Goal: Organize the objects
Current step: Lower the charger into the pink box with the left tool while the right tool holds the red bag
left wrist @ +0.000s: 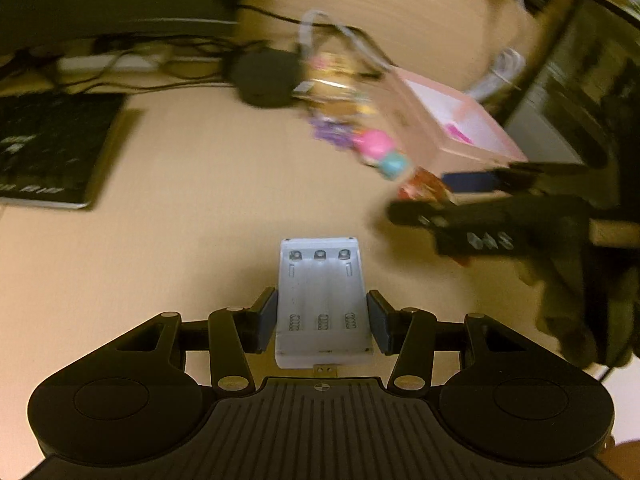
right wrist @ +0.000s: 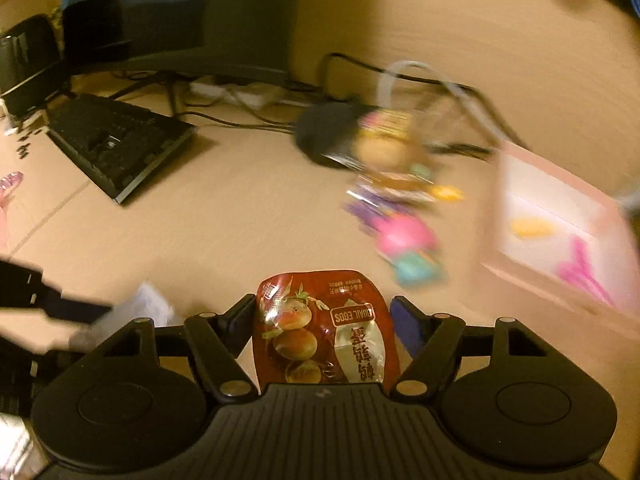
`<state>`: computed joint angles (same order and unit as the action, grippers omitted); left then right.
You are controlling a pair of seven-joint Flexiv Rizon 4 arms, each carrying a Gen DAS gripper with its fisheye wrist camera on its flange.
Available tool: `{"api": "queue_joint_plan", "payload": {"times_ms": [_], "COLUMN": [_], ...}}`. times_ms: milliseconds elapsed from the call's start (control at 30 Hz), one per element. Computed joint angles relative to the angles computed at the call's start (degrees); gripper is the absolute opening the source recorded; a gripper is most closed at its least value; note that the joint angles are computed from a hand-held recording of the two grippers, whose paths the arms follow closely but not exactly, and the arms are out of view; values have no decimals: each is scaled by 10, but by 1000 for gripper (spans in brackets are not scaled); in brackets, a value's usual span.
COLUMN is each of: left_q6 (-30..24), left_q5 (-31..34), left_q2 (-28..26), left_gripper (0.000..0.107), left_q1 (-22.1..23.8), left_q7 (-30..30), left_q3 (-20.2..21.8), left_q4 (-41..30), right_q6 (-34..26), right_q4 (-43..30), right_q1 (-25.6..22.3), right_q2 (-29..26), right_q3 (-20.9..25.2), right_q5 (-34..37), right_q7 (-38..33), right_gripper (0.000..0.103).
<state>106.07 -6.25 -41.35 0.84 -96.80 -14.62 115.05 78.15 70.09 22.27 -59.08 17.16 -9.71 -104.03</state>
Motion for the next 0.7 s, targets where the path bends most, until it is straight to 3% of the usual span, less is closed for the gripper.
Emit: {"api": "queue_joint_plan", "payload": {"times_ms": [33,100,167,233,333,400,467,567,633,700], "left_q6": [1,-30,-93,-143,-179,-213,-241,-259,-316,-362], "left_q5": [4,94,267,383,391,382,311,33,-141,-202], "left_q2": [-4,-17,-27,-42,-76,-105,-150,-251,-324,-382], "left_gripper": [53,53,53,53,53,53,53,53,52,51], "left_q1": [5,38,51,53,-2,-51,-96,-187,-232,-247], "left_q7": [1,-38,-174,-245,-219,-236,-188,18,146,139], "left_q3": [-15,-48,-54,-75,-45,-9,28,141,234,310], "left_q4": [-5,-43,-123,-205,-327,-420,-513,-653,-747,-825], "right_q6": [17,46,73,117,180,202,197,194,195,195], "right_q4": [28,73,100,123,139,143,142,143,140,141], "right_q1": [-4,-12,-24,-31,-45,-58,-88,-110,-108,-116], "right_q2": [16,42,57,68,72,71,68,61,57,55], "right_q3": [-12,-36,-51,-72,-87,-87,-57,-43,-51,-44], "right_q5": [4,7,10,10,2,0,-8,-32,-42,-51], "right_q7": [5,22,46,69,86,106,125,139,152,161], "right_gripper": [72,72,72,73,73,73,73,73,73,73]}}
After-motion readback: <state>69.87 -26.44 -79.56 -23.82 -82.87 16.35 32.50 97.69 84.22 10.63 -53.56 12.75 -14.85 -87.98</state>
